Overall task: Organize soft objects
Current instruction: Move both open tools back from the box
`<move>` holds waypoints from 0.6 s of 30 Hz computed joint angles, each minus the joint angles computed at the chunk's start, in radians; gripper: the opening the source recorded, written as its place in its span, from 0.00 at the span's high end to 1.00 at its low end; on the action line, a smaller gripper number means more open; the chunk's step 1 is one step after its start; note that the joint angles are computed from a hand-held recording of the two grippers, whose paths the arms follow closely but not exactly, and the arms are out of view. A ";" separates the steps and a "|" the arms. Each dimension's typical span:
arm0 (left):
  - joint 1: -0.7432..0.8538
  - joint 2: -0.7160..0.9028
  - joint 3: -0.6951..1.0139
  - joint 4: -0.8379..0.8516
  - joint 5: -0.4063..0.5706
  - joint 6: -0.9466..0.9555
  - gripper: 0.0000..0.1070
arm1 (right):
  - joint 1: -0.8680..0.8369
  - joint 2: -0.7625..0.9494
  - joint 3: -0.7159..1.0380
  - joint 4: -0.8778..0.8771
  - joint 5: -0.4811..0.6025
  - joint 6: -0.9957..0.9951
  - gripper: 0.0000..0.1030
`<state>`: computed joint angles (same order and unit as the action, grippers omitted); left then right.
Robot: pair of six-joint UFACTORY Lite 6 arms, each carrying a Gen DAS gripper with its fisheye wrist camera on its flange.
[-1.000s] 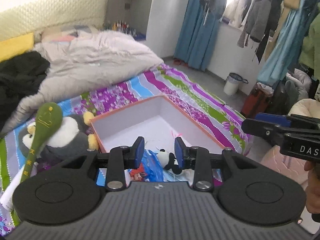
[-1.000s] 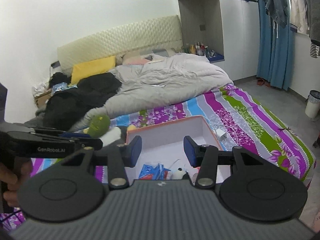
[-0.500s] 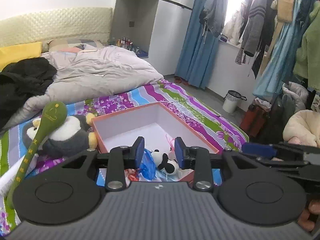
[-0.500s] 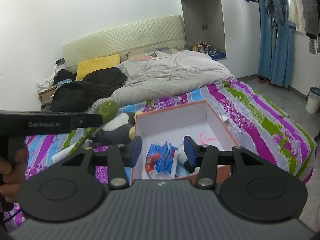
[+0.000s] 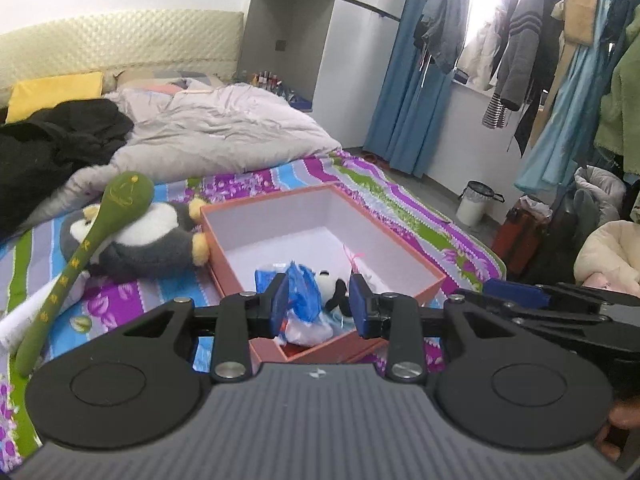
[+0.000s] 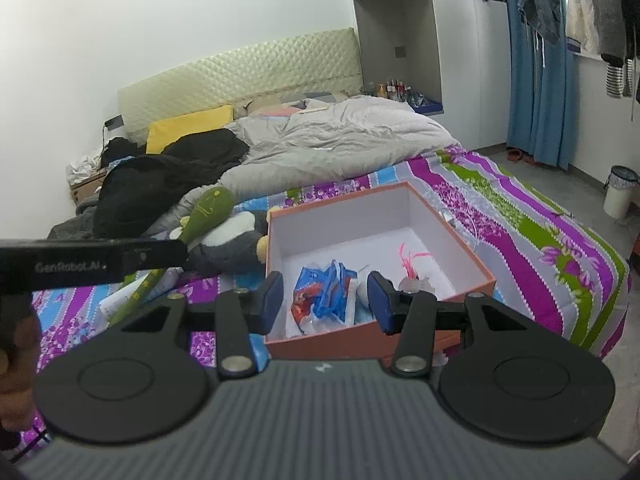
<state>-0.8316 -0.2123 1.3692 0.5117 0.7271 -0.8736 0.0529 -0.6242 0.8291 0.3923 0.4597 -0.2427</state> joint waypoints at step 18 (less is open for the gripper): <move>0.006 -0.132 -0.273 0.069 -0.038 -0.143 0.64 | 0.091 -0.058 -0.145 -0.239 -0.065 0.252 0.52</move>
